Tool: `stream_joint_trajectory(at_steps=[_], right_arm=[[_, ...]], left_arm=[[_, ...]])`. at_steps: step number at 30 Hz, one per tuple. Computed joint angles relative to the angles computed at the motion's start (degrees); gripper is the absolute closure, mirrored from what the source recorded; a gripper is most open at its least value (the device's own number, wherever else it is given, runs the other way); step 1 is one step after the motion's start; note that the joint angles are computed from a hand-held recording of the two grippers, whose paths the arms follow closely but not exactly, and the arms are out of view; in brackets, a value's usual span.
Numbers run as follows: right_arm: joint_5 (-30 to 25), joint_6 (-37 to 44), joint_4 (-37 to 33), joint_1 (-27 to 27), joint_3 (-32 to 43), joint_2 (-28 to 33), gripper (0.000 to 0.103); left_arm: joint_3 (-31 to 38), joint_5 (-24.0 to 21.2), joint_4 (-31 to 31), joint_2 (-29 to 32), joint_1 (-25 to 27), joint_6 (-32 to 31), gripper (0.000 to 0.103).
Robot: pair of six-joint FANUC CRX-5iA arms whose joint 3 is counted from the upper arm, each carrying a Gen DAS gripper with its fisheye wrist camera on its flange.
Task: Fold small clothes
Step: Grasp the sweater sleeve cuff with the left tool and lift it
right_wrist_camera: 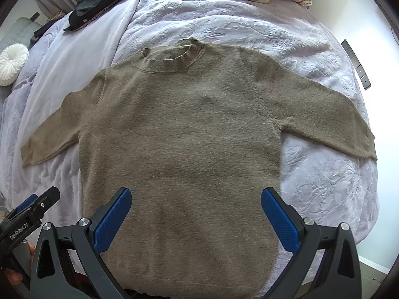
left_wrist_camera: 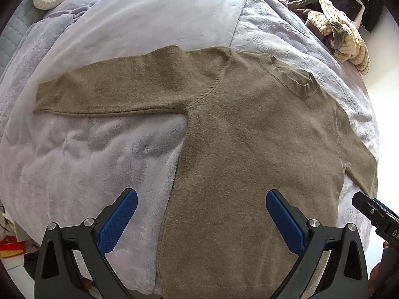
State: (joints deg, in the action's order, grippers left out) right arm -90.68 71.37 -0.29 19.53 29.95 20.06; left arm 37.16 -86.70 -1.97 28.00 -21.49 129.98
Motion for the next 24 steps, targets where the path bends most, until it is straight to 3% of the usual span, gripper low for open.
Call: stream_joint_trajectory(at_steps=[5, 12, 20, 22, 24], right_arm=[[3.42, 3.77, 0.74, 2.48, -2.79, -1.54, 0.000], [0.54, 4.98, -6.23, 4.14, -1.72, -0.39, 0.000], [0.34, 6.10, -8.54, 8.47, -4.49, 0.01, 0.000], [-0.09, 6.04, -8.52, 9.41, -4.41, 0.37, 0.000], [-0.27, 5.73, -8.54, 10.06, -4.26, 0.57, 0.000]], left_arm=[[-4.94, 3.67, 1.22, -2.21, 1.68, -0.56, 0.000], [-18.69, 15.50, 2.33, -9.02, 7.03, -0.88, 0.000], [-38.07, 36.57, 5.52, -17.45, 20.87, -1.53, 0.000], [-42.71, 41.29, 10.24, -17.94, 24.86, -2.95, 0.000], [-48.44, 46.84, 18.87, -17.84, 28.58, -7.03, 0.000]])
